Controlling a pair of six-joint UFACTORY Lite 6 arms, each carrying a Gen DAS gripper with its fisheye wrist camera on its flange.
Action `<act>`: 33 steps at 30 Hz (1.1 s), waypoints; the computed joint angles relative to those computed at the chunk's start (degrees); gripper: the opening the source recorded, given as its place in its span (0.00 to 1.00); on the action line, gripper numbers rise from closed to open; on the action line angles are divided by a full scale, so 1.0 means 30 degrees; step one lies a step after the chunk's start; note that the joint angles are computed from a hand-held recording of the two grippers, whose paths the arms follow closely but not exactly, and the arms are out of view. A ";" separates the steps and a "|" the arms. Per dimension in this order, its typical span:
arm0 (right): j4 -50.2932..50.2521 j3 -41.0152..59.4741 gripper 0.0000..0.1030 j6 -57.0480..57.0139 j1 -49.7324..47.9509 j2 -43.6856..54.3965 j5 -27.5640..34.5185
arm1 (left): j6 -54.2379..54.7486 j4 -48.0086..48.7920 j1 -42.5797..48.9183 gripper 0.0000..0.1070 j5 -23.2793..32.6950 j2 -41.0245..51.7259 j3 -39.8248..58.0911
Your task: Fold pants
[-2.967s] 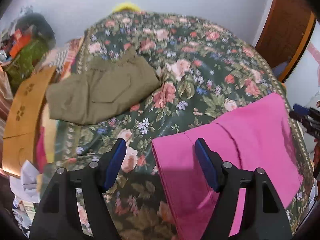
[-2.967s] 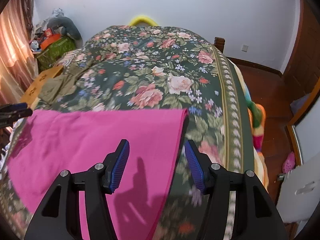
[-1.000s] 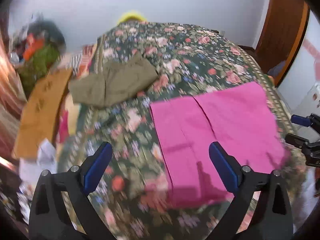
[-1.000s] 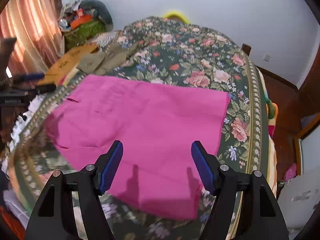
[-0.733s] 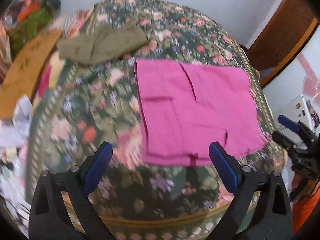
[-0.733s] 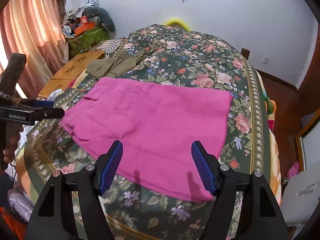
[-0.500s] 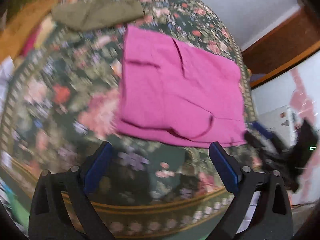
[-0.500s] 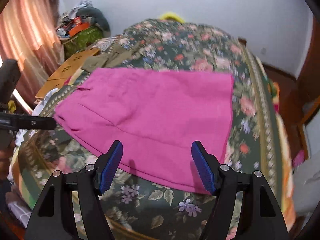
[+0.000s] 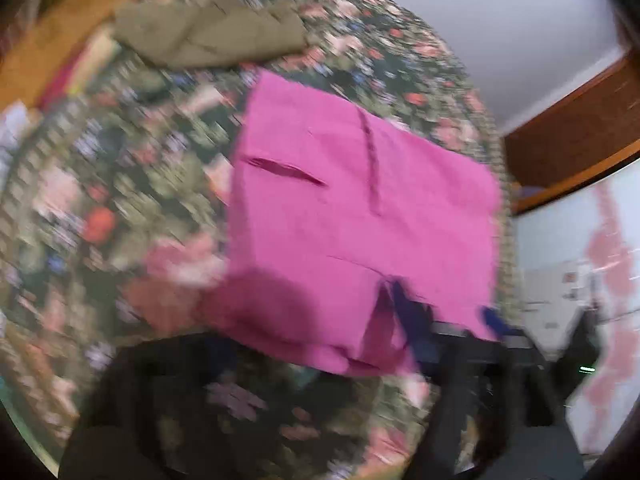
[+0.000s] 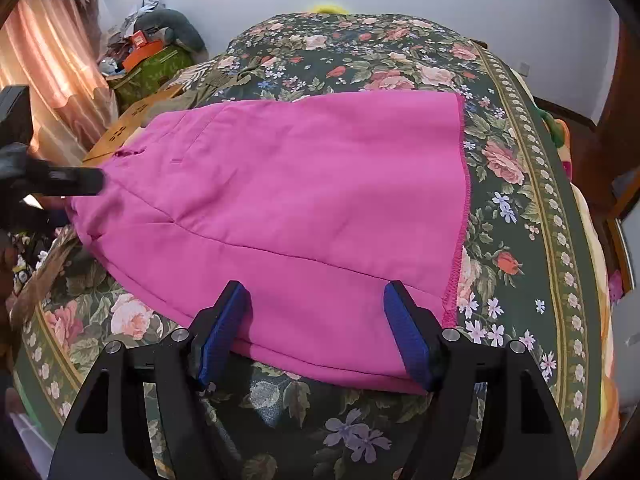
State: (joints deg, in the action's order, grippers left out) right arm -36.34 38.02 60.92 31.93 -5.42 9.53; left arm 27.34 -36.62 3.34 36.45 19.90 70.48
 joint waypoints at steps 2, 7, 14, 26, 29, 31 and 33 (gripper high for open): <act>0.0526 -0.0204 0.67 -0.0579 -0.0202 -0.0126 -0.0375 | 0.0503 -0.0276 0.0061 0.26 0.0080 0.0220 0.0152; 0.2907 -0.0238 0.67 -0.2831 -0.0322 -0.0406 -0.0250 | -0.0016 0.1500 -0.0639 0.21 -0.1230 -0.0968 -0.0422; 0.1644 -0.1282 0.66 -0.0851 -0.0101 -0.1418 -0.0438 | -0.9794 1.5446 -0.4612 0.21 -0.7032 -0.5057 -0.3133; 0.4248 -0.3848 0.66 -0.2217 -0.1151 -0.4077 -0.0931 | -1.1718 1.9347 -1.0318 0.15 -0.6456 -0.3913 -0.0189; 0.6915 -0.4496 0.66 -0.4634 -0.1654 -0.5135 -0.0954 | -0.7509 1.4335 -1.0782 0.13 -0.5142 -0.2168 0.1866; 0.6719 -0.4876 0.66 -0.4485 -0.1885 -0.6167 -0.0394 | -0.5718 1.1988 -1.0896 0.13 -0.4233 -0.1180 0.2997; 0.5824 -0.5341 0.66 -0.3650 -0.2046 -0.7582 0.0433 | -0.4341 0.9940 -1.1018 0.13 -0.3403 -0.0194 0.3981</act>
